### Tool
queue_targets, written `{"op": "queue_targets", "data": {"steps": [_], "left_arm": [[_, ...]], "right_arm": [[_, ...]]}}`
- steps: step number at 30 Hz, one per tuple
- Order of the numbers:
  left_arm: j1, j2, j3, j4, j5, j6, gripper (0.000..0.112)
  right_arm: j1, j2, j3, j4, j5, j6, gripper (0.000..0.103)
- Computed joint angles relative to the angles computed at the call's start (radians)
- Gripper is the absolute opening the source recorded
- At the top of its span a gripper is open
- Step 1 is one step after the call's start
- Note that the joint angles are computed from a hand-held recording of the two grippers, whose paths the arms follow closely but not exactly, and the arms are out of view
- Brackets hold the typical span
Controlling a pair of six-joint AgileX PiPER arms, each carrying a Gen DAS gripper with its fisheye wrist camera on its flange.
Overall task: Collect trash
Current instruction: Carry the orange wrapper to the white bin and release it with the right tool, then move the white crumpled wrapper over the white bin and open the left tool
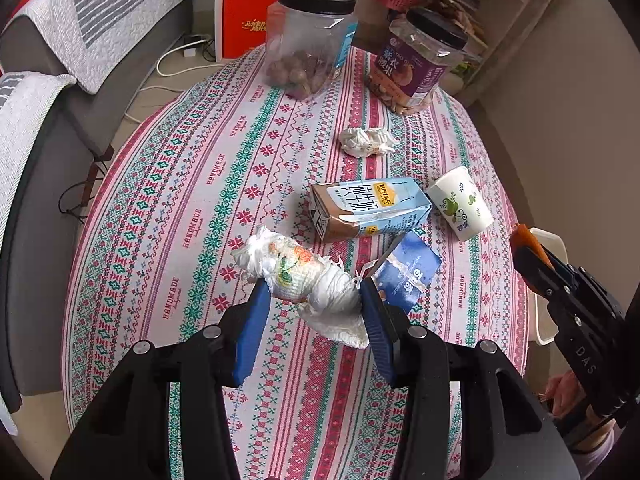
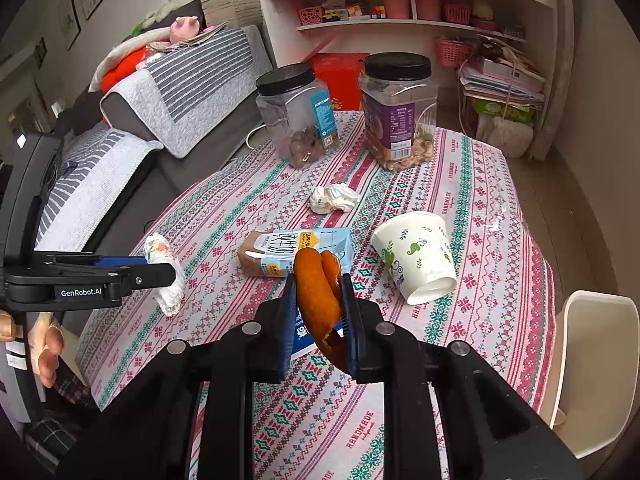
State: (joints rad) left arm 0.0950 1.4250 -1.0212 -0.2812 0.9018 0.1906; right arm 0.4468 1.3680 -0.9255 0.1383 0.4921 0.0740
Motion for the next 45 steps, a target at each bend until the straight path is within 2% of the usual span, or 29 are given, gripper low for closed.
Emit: {"op": "queue_targets", "data": {"steps": [11,15,22,24,26,27,28,33,38,45], "left_arm": [[-0.204,0.010,-0.034,0.069,-0.026,-0.175,0.046],[-0.303,0.027,-0.048,0.100,-0.042,-0.248,0.046],[-0.498,0.078,-0.097,0.183,-0.060,-0.399,0.046],[-0.554,0.096,-0.116,0.209,-0.062,-0.441,0.046],[-0.614,0.122,-0.144,0.236,-0.061,-0.484,0.046],[-0.642,0.137,-0.161,0.247,-0.058,-0.503,0.046],[-0.671,0.153,-0.180,0.256,-0.055,-0.521,0.046],[-0.809,0.253,-0.301,0.309,-0.044,-0.609,0.046],[-0.915,0.388,-0.475,0.322,-0.009,-0.662,0.047],[-1.034,0.582,-0.748,0.346,0.044,-0.721,0.049]], "right_arm": [[-0.208,-0.142,0.072,0.077,0.049,-0.125,0.020],[-0.347,-0.197,0.097,0.100,0.077,-0.181,0.020],[-0.666,-0.236,0.108,0.155,0.128,-0.319,0.023],[-0.737,-0.234,0.107,0.094,0.121,-0.284,0.023],[-0.820,-0.226,0.100,0.069,0.125,-0.280,0.034],[-0.863,-0.226,0.097,0.067,0.125,-0.281,0.049],[-0.905,-0.225,0.092,0.071,0.125,-0.285,0.059],[-1.141,-0.242,0.076,0.243,0.163,-0.459,0.081],[-1.278,-0.284,0.089,0.281,0.133,-0.515,0.092],[-1.461,-0.298,0.107,0.427,0.159,-0.667,0.096]]}}
